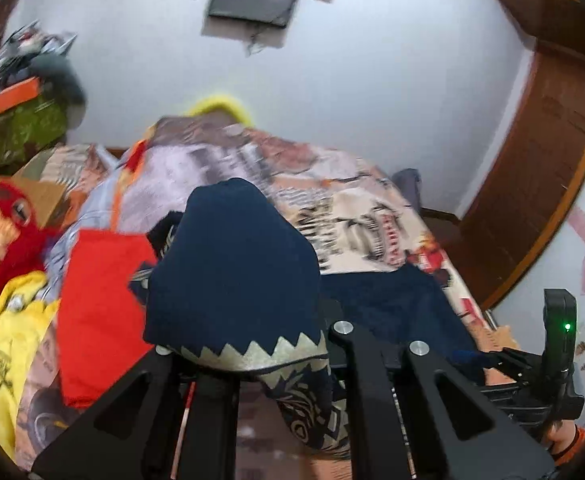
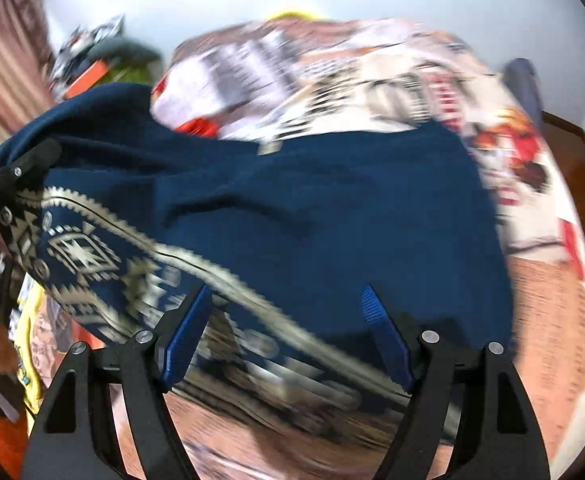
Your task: Fold large clothes
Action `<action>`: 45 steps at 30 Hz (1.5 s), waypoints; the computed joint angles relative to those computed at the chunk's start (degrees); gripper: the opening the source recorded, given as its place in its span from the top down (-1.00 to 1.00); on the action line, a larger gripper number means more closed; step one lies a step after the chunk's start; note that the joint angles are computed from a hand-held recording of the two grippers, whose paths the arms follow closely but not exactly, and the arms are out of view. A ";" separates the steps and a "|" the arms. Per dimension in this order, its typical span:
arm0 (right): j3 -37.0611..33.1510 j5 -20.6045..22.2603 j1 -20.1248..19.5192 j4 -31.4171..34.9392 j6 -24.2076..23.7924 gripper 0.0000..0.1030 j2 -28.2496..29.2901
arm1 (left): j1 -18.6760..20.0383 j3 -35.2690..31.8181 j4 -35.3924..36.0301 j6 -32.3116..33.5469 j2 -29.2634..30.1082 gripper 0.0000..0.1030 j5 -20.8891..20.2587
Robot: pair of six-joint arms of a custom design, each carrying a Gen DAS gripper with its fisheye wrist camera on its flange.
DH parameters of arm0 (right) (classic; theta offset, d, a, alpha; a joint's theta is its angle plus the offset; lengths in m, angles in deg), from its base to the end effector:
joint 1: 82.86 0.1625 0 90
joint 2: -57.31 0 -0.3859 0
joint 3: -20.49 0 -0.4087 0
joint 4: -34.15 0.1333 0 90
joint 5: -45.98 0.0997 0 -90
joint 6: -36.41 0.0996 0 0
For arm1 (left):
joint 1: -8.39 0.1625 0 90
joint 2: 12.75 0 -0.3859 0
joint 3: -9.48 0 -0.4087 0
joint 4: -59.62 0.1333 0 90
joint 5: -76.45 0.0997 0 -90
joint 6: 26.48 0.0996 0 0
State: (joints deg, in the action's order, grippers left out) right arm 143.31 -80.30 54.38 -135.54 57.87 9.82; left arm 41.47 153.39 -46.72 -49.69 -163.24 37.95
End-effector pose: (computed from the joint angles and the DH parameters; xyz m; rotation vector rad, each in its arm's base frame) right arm 0.3954 -0.2643 -0.0209 0.5492 -2.5454 0.5632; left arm -0.0407 -0.2786 0.3811 0.4818 2.4177 -1.1424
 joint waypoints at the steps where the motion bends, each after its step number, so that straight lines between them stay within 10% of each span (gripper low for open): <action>1: 2.78 -3.50 -0.35 -0.09 -0.69 -0.44 -3.32 | -1.39 0.05 -0.39 -0.55 1.19 0.82 0.08; 5: 8.64 -10.18 -1.88 6.27 6.92 -0.45 -10.63 | -4.63 0.45 -6.89 -0.72 7.82 0.82 -2.45; 12: 14.57 -6.55 -6.78 2.08 8.76 -0.44 -11.99 | -7.52 2.06 -22.47 4.16 24.87 0.82 -13.61; 20: 18.34 -8.23 -4.31 2.42 11.07 -0.44 -18.79 | -1.01 3.25 -16.51 6.94 34.83 0.82 -25.04; 26: 19.78 -12.36 -1.56 9.07 14.69 -0.44 -23.64 | -5.88 7.58 -6.27 7.81 27.87 0.75 -20.34; 32: 20.42 -13.34 0.58 12.97 18.71 -0.44 -27.83 | -9.92 6.26 3.57 5.28 20.03 0.19 -23.49; 38: 17.48 -13.65 4.55 14.53 18.37 -0.44 -28.23 | -18.07 3.15 20.14 -4.70 8.59 -0.04 -21.19; 45: 12.09 -11.93 7.19 8.02 10.39 -0.54 -23.19 | -18.11 -2.12 30.01 -11.60 4.85 -0.47 -12.32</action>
